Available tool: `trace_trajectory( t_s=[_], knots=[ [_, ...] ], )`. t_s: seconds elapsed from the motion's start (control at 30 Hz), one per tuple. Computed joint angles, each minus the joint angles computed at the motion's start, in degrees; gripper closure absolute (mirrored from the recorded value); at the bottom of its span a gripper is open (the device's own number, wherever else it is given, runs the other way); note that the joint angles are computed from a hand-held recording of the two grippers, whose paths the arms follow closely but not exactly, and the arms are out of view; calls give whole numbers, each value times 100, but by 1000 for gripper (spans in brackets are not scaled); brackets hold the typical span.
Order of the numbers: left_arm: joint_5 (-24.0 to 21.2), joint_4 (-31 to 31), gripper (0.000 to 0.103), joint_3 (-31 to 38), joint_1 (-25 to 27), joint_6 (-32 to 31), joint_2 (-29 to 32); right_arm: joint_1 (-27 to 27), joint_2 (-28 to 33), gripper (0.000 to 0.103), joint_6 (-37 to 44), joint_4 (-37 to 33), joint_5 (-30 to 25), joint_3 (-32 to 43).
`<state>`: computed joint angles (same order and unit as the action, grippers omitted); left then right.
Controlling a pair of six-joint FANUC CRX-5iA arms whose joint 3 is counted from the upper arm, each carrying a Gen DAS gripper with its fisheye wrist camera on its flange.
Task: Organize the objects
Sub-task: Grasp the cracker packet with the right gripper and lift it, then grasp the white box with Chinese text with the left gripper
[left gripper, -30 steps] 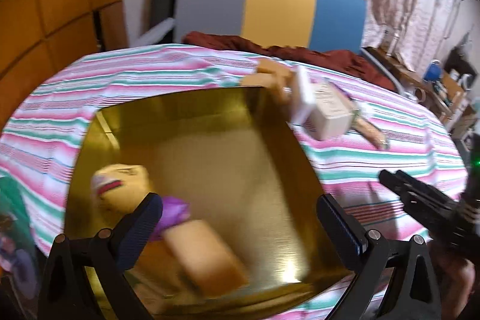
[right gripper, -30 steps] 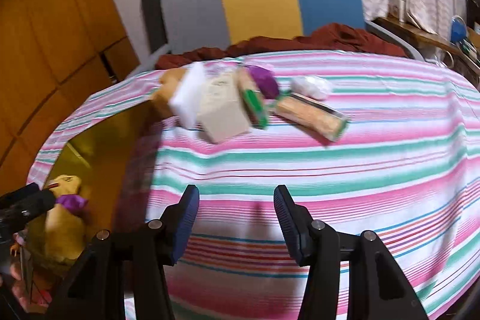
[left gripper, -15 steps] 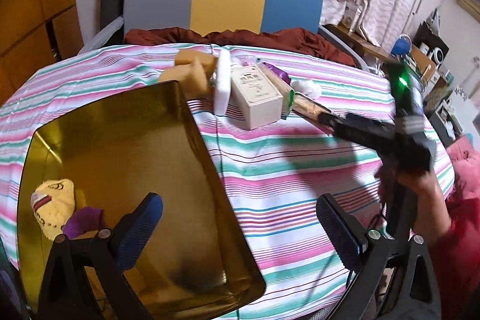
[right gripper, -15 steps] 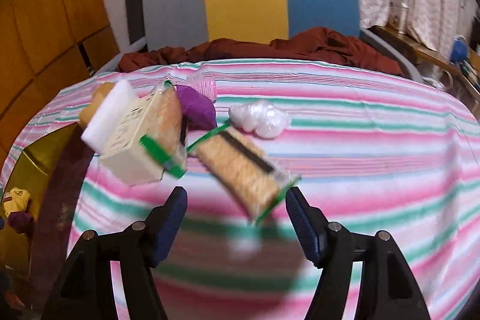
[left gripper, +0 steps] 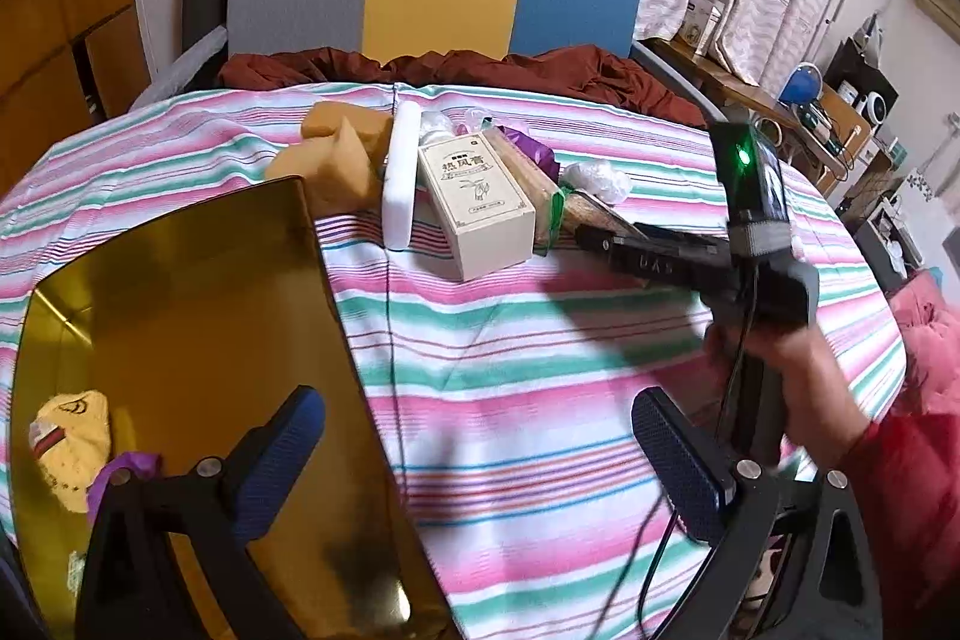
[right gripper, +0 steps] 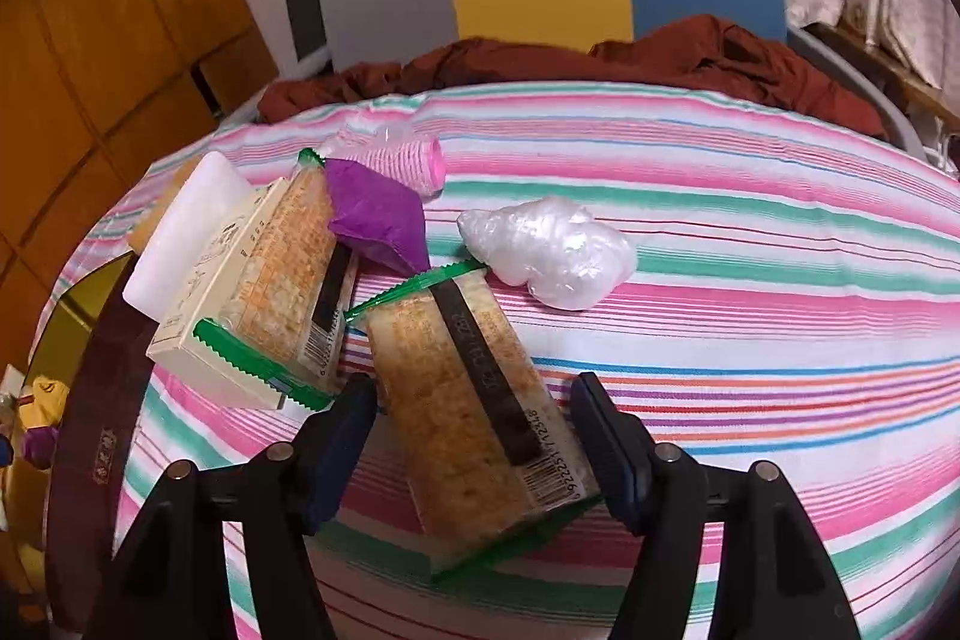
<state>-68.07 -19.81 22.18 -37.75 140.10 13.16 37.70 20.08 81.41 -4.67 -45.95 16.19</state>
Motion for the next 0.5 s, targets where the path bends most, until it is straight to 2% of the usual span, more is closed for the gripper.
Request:
trace_trajectory(
  t_s=[0.13, 0.37, 0.43, 0.5],
  knots=[
    [-18, 141, 0, 259, 141, -56, 239, 185, -114, 52, -501, 655, 161, -309],
    [3, 184, 0, 882, 361, -71, 793, 330, -498, 53, -1842, 1666, 647, -1141],
    [-136, 339, 0, 1115, 477, -98, 1027, 345, -636, 55, -2316, 2005, 866, -1438],
    [33, 672, 0, 1028, 654, 6, 1092, 325, -746, 55, -2519, 2113, 1058, -1630]
  ],
)
